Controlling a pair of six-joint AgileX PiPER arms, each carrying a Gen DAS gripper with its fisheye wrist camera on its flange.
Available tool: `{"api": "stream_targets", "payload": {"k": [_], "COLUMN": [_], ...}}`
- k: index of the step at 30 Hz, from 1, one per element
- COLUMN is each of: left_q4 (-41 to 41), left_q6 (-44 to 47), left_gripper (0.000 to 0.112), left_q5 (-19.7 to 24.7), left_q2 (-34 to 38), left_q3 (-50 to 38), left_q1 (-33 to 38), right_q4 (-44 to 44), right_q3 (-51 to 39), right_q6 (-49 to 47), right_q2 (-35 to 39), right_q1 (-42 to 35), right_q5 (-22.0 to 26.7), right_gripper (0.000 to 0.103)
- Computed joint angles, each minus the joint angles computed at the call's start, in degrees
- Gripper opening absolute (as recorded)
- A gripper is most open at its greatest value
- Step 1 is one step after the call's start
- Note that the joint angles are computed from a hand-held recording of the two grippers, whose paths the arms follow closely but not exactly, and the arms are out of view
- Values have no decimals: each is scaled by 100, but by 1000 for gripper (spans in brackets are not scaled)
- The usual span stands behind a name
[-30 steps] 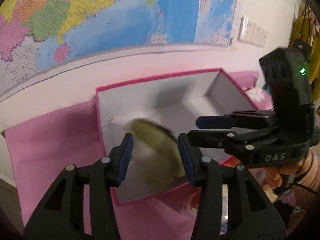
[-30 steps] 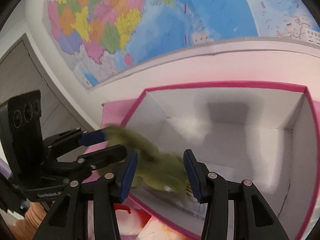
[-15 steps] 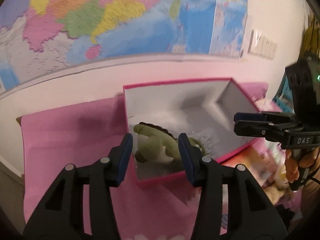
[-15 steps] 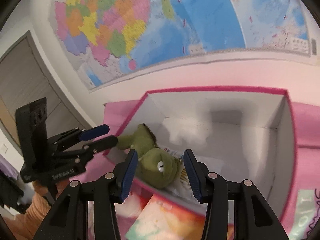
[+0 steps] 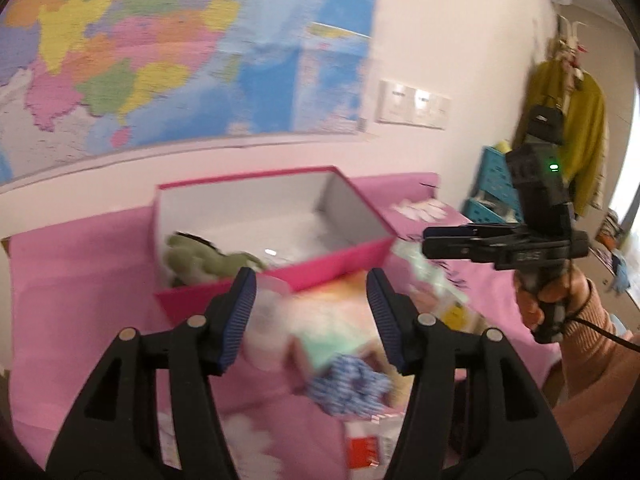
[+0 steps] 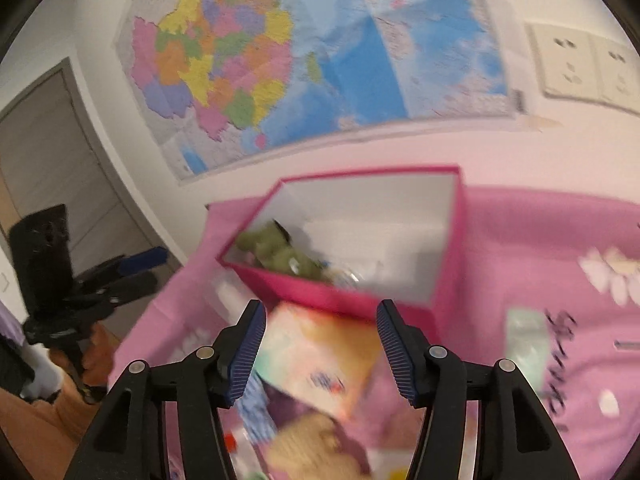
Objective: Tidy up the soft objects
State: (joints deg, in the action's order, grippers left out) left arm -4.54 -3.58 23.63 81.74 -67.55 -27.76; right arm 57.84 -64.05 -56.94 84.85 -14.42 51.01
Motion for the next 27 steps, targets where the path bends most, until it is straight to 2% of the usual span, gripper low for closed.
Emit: {"api": "stream_targets", "payload": {"k": [10,14,16,20,23,25,27], "left_q4": [-670,-1044,-984,-926,-796,-843,-745], "left_q6": [466,763,698,744,701,795,733], "left_gripper": [59,59,59,59,59,59,59], "left_q5": [284,484,605,972,1289,1570,1747], "left_q2": [643,1094,1316,1869,2338,2697,2937], "left_q3": [-175,-484,-694,-1336,-1952,-2440,-2783], "left_q1": [-840,-1020,-1098,-1223,-1284,-1289,-1339], "right_q4": [-55,-162,-155,-20,-14,-10,-129], "right_q3": [1288,1600,1737,2044,2399,2519,2640], "right_q6": [-581,-689,-763,-1100,-1572,-1768,-1739], "right_q2": [-320,-316,-277,-222,-532,-589,-655], "right_q1": [-1574,-1912,-2156,-2864,-3309,-3411,-3143], "right_q5": [388,286,320,735,1159,1447,1520], "right_gripper": [59,59,59,59,56,53,49]}}
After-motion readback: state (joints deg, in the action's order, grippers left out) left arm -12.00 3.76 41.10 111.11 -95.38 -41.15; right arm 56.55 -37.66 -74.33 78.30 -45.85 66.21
